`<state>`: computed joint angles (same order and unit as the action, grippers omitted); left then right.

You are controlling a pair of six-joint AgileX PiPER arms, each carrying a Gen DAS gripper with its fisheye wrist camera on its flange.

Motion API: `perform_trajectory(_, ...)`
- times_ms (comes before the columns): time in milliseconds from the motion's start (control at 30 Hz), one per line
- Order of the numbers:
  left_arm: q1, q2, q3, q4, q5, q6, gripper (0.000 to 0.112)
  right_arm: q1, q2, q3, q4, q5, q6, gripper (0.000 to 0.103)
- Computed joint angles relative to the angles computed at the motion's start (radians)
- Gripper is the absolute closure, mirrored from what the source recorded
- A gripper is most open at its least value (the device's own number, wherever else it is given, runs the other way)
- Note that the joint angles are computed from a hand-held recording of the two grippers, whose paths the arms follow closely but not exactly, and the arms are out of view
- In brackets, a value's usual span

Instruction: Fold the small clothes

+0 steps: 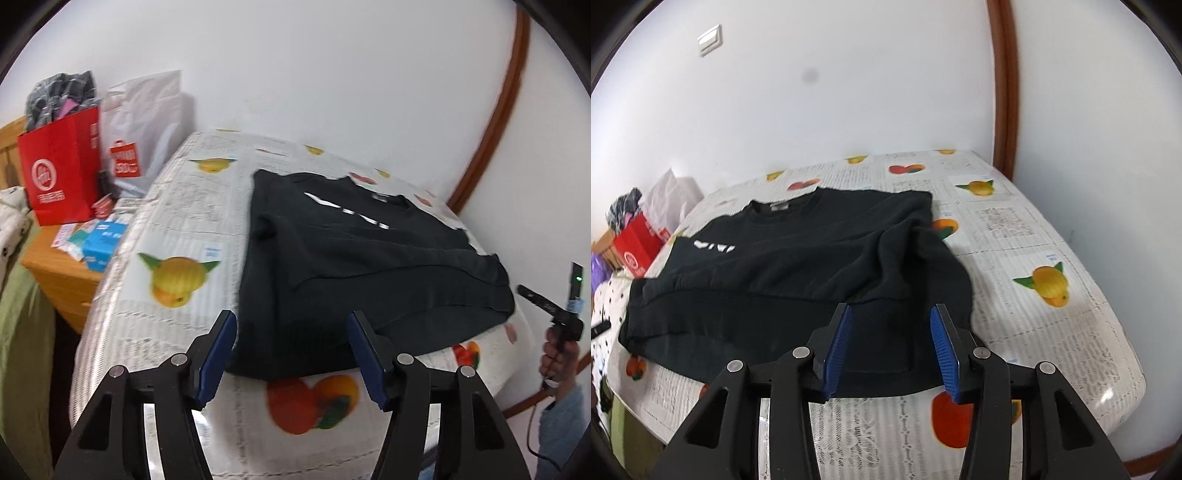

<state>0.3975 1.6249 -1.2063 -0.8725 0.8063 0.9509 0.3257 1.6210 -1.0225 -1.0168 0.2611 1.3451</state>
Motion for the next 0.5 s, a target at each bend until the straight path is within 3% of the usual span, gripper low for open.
perform_trajectory(233,-0.071,0.111,-0.079,0.032,0.046,-0.088,0.055,-0.001,0.069,0.010,-0.065,-0.048,0.122,0.058)
perform_trajectory(367,-0.100,0.176,-0.144,0.054,0.090,-0.140,0.069,-0.018,0.086,0.019,-0.224,-0.090,0.314,0.058)
perform_trajectory(433,-0.110,0.197,-0.166,0.057,0.096,-0.176,0.075,-0.037,0.102,0.004,-0.200,-0.130,0.288,0.058)
perform_trajectory(500,-0.119,0.214,-0.181,0.063,0.092,-0.228,0.082,-0.040,0.136,-0.038,-0.058,-0.117,0.148,0.058)
